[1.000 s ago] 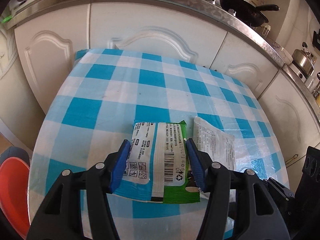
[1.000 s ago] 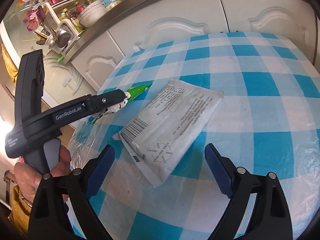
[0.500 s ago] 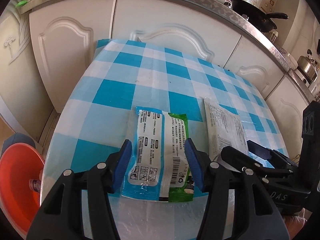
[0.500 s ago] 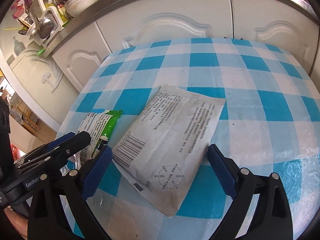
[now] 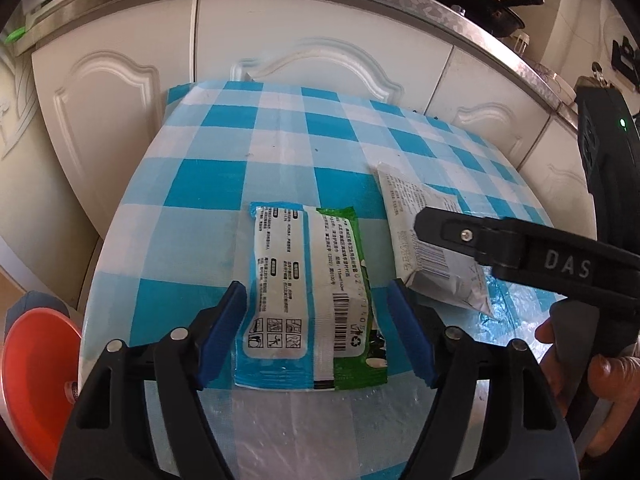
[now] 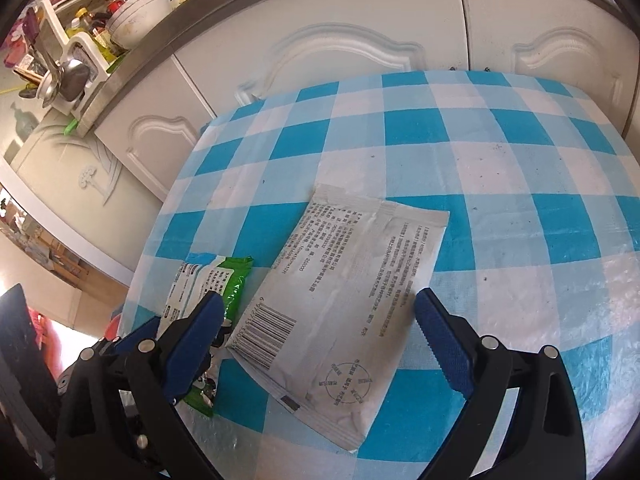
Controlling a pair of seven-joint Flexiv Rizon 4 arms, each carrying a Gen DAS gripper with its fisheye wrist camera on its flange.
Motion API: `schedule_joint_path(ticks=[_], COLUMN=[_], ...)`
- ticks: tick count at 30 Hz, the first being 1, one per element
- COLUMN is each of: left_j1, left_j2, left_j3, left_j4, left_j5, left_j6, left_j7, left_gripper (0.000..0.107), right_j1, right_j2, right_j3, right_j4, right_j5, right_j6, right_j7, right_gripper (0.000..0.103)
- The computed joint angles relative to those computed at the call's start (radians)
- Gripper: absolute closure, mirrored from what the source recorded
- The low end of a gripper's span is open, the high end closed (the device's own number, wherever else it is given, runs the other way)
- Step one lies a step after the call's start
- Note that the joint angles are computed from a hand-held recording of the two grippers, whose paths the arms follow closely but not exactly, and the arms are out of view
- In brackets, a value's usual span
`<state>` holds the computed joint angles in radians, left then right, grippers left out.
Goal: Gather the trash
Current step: 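Grasp the white printed packet with right tool while left tool holds its packet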
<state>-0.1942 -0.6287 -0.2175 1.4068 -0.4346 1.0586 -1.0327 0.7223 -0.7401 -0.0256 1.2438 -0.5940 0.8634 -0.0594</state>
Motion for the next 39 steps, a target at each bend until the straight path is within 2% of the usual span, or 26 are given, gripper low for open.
schedule_joint_path(ticks=[5,8,14,15,16,17,19,21,22,24,26,27,29,30,31,34,37,39], left_j1=[-0.019,-0.043,-0.045,-0.044,-0.043,-0.042,-0.042,-0.043,-0.043,-0.039,-0.033,-0.032,-0.028,-0.027,-0.028,-0.030,-0.033,-0.033], left_j2=[-0.006,-0.013,-0.015,-0.016,-0.015,-0.015,-0.013,-0.010,-0.010,-0.006,0.001,0.005,0.011,0.013,0.015,0.020,0.022,0.022], left_j3=[0.024,0.058,0.061,0.060,0.058,0.057,0.057,0.058,0.058,0.054,0.047,0.046,0.041,0.040,0.042,0.046,0.056,0.060], left_j4=[-0.019,-0.040,-0.046,-0.046,-0.045,-0.044,-0.042,-0.037,-0.035,-0.029,-0.015,-0.008,0.004,0.010,0.013,0.023,0.026,0.026], left_j5=[0.038,0.087,0.117,0.118,0.118,0.119,0.119,0.122,0.122,0.117,0.107,0.103,0.096,0.094,0.094,0.088,0.090,0.094], left_j6=[-0.009,-0.007,-0.002,-0.001,0.000,0.002,0.006,0.012,0.014,0.019,0.025,0.029,0.036,0.040,0.044,0.056,0.067,0.068], left_j7=[-0.013,-0.048,-0.079,-0.083,-0.085,-0.088,-0.097,-0.107,-0.111,-0.118,-0.122,-0.125,-0.126,-0.126,-0.130,-0.155,-0.188,-0.203], left_gripper=[0.035,0.043,0.046,0.046,0.046,0.047,0.048,0.049,0.049,0.050,0.050,0.050,0.050,0.050,0.050,0.050,0.050,0.050], right_j1=[0.008,0.002,-0.011,-0.010,-0.004,-0.003,-0.013,-0.027,-0.028,-0.029,-0.033,-0.037,-0.032,-0.028,-0.019,-0.020,-0.022,-0.027], right_j2=[-0.033,-0.021,0.007,0.016,0.025,0.038,0.066,0.087,0.097,0.115,0.132,0.138,0.147,0.151,0.155,0.143,0.083,0.043], right_j3=[0.006,0.003,0.016,0.014,0.007,0.002,0.002,0.011,0.011,0.004,0.002,0.003,0.003,0.000,-0.012,-0.012,0.019,0.036], right_j4=[-0.066,-0.034,0.019,0.037,0.050,0.073,0.129,0.163,0.177,0.213,0.248,0.259,0.259,0.259,0.261,0.235,0.125,0.068], right_j5=[0.001,-0.001,-0.001,-0.008,-0.020,-0.032,-0.045,-0.042,-0.044,-0.066,-0.082,-0.085,-0.085,-0.094,-0.115,-0.151,-0.109,-0.068], right_j6=[-0.097,-0.069,-0.039,-0.032,-0.041,-0.030,0.025,0.057,0.057,0.082,0.116,0.130,0.095,0.087,0.083,0.090,-0.013,-0.029], right_j7=[-0.078,-0.080,-0.137,-0.141,-0.140,-0.130,-0.102,-0.090,-0.079,-0.051,-0.021,-0.006,0.026,0.046,0.080,0.115,0.028,-0.016], right_gripper=[0.008,0.008,0.010,0.013,0.024,0.028,0.040,0.044,0.054,0.061,0.062,0.062,0.044,0.019,0.010,0.008,0.008,0.008])
